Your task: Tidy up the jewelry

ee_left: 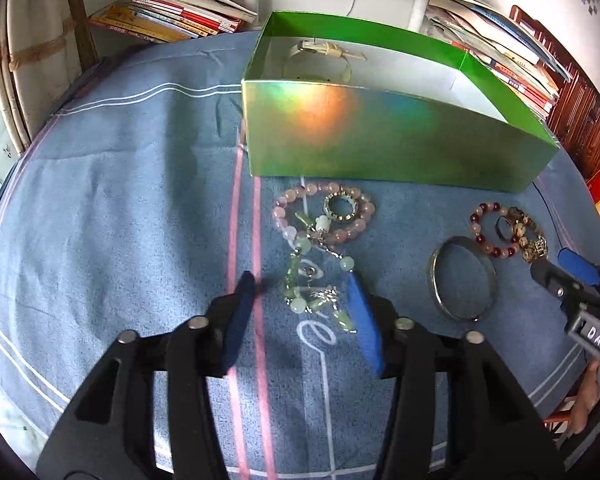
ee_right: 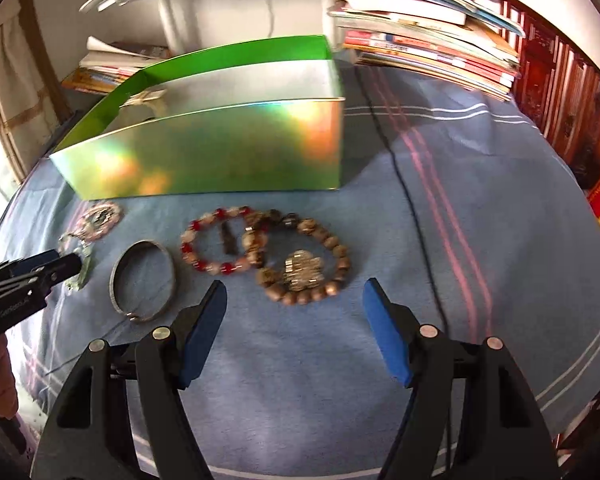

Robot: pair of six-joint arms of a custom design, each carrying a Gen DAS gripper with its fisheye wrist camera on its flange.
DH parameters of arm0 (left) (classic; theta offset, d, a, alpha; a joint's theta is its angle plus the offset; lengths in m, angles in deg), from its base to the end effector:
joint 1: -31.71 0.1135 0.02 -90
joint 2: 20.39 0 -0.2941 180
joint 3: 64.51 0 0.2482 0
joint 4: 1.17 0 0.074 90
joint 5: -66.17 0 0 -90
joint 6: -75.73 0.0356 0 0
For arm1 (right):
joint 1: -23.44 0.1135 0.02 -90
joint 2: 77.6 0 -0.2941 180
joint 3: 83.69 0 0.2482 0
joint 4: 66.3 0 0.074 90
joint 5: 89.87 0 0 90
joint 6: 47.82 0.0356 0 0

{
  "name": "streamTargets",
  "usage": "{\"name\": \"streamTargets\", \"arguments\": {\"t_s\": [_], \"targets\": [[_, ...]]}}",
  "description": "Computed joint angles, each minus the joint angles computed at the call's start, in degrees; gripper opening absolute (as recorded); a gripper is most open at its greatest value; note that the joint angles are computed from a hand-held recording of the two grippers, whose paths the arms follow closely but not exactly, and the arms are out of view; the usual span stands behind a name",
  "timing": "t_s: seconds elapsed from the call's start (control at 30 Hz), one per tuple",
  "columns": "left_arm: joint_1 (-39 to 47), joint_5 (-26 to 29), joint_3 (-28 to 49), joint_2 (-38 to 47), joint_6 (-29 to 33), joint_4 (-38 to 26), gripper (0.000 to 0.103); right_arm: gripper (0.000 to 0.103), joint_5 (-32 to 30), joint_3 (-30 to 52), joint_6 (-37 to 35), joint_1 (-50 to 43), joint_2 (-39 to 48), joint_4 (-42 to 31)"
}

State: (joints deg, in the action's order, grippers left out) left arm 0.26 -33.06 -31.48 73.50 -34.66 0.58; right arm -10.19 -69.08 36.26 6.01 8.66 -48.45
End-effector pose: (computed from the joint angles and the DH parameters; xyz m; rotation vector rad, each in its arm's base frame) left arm 0.1880 -0.1083 0.0965 0.1918 2.5792 -0.1246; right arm 0.1387 -0.0369 0.0834 0.1764 2.4826 0.0555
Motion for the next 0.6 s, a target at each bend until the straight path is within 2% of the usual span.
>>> {"name": "streamTargets", "arguments": {"t_s": [0.07,0.13,0.23,0.37,0.5,0.6], "targets": [[-0.59,-0.68,-0.06,0.44,0.00,0.45,0.056,0.066,-0.35,0.14,-0.51,-1.26,1.25,0.91],[-1.19,-1.60,0.07,1.09,0.12,0.80,0.057,0.056,-1.40,0.37,-1.48,-2.65,2.40,1.31],[-1.87,-2.28,-0.30,1.37,0.10,1.45,0.059,0.048,-3.12,0.90,-2.34,-3.94,3.07,0.85],[-2.08,-2.38,-0.41,1.74,0.43,2.05,0.066,0.048,-3.98,1.24,-2.01,-6.16,1.60,-0.28],[-2.67,-3.12,-0.36,2.37,0.33,2.56,0.068,0.048,-5.90,2.77,-2.23,-10.22,0.55,-2.63],[-3.05,-3.37,-0.32,2.69,0.24,2.85,0.070,0.048,-5.14,3.86,-1.76,-10.46,2.11,-1.87]]}}
